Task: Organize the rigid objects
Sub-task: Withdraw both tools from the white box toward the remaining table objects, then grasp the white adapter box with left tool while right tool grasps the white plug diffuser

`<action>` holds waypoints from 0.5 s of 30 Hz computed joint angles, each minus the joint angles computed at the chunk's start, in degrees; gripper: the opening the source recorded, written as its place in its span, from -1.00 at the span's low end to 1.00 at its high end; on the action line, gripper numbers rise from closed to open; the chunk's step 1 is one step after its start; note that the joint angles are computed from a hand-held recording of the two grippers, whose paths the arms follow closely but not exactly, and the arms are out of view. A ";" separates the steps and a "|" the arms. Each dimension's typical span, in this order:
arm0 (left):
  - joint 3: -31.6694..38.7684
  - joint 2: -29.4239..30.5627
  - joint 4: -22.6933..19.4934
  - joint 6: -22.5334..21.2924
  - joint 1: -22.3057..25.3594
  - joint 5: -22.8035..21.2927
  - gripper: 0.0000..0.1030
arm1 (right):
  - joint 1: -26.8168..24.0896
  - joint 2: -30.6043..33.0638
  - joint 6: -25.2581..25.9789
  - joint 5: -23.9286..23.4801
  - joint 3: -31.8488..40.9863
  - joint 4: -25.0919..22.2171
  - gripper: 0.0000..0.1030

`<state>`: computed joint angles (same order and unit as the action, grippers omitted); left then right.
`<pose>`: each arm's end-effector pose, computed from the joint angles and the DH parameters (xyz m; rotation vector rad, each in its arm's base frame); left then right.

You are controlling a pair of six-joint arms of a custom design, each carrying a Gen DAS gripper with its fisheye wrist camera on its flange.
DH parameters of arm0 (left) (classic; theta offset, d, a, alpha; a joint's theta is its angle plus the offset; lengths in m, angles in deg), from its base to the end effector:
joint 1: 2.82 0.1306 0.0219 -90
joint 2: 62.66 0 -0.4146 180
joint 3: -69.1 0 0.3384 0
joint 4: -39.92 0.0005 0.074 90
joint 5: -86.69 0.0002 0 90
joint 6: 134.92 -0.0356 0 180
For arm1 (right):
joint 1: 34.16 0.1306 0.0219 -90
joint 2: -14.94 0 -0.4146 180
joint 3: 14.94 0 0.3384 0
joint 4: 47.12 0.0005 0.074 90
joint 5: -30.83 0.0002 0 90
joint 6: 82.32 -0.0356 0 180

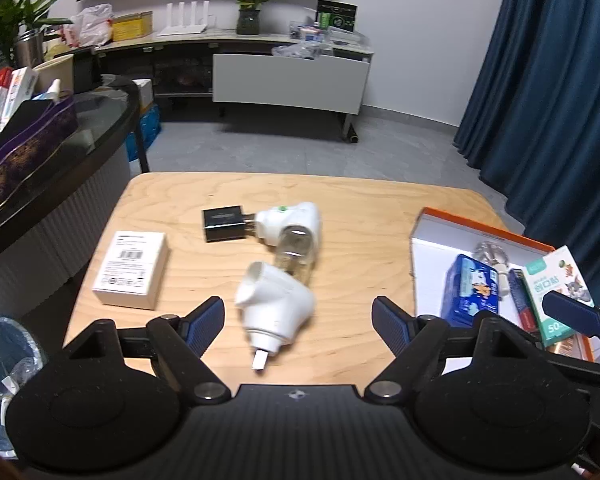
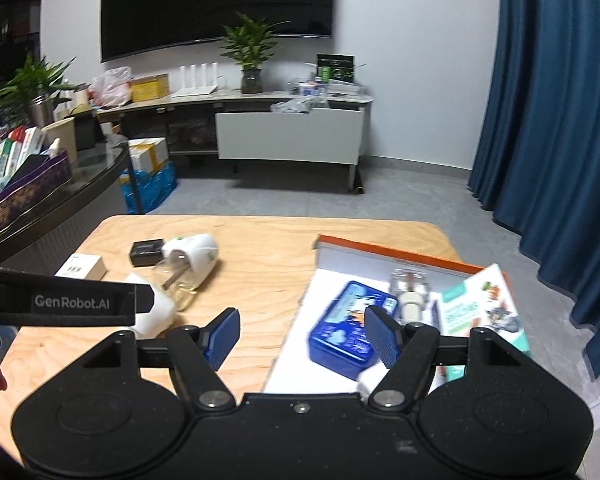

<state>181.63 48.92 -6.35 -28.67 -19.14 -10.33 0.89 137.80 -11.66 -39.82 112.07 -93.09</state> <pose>0.5668 -0.1619 0.4439 -0.0580 2.3574 -0.1329 0.5510 0.3715 0.4315 -0.1374 2.2497 0.1184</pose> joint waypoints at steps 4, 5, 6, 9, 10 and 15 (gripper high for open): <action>-0.96 -0.66 0.40 -0.02 1.04 0.07 0.62 | 0.83 1.57 0.62 -0.59 2.40 -1.03 0.58; -1.16 -0.79 0.48 0.06 1.28 0.16 0.62 | 1.05 2.01 0.80 -0.67 3.11 -1.43 0.58; -1.40 -0.93 0.58 0.14 1.56 0.23 0.62 | 1.20 2.16 1.00 -0.87 3.28 -1.52 0.58; -2.44 -1.39 1.08 0.32 2.49 0.67 0.63 | 1.71 3.38 1.30 -1.52 5.27 -2.57 0.58; -2.87 -1.53 1.25 0.38 2.81 0.79 0.63 | 1.92 3.77 1.32 -1.74 5.83 -2.88 0.58; -5.09 -2.03 1.88 0.61 4.77 0.77 0.69 | 2.75 5.51 1.62 -3.02 8.03 -4.08 0.58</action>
<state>176.53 46.89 -4.47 -28.06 -14.37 -9.55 3.64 143.30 -10.03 -42.84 120.11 -97.17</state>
